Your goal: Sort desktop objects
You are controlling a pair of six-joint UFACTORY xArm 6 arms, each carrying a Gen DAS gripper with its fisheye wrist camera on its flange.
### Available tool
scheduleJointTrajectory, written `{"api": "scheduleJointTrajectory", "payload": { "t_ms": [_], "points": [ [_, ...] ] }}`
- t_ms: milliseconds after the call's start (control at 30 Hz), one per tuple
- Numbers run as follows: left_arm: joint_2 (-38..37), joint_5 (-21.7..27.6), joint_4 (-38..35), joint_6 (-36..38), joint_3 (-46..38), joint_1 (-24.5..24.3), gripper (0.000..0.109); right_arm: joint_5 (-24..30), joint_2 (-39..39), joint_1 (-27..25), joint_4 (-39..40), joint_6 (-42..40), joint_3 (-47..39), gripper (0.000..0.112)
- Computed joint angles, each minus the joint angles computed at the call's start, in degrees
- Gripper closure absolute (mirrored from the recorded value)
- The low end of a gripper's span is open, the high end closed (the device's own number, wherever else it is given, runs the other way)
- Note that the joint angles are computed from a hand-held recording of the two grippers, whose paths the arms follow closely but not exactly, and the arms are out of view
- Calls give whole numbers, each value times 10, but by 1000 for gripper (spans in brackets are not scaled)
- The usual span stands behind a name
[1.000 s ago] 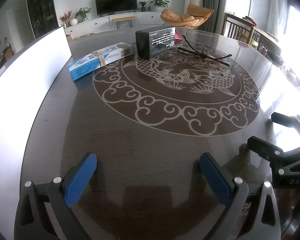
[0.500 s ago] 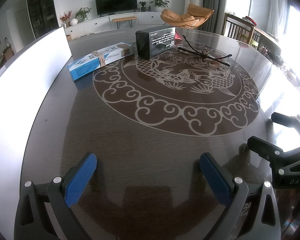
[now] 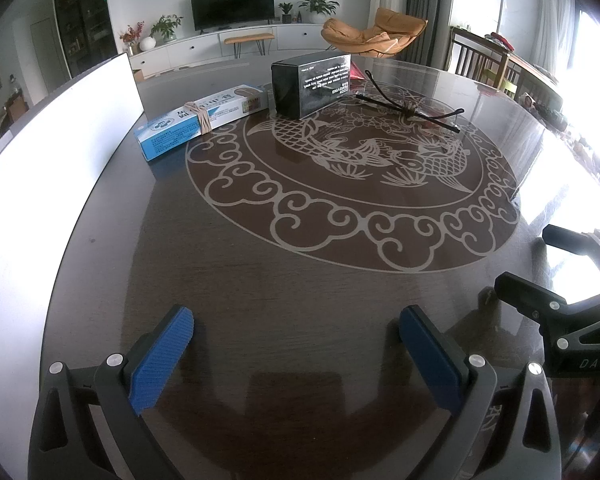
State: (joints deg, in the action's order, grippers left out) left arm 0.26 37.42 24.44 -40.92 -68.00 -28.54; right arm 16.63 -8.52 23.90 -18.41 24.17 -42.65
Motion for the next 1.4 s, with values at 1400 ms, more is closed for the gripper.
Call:
{"api": "scheduleJointTrajectory", "payload": {
  "t_ms": [1400],
  "points": [
    [2, -1, 0, 0, -2, 1, 6, 0, 2, 0, 0, -1, -2, 9]
  ]
}}
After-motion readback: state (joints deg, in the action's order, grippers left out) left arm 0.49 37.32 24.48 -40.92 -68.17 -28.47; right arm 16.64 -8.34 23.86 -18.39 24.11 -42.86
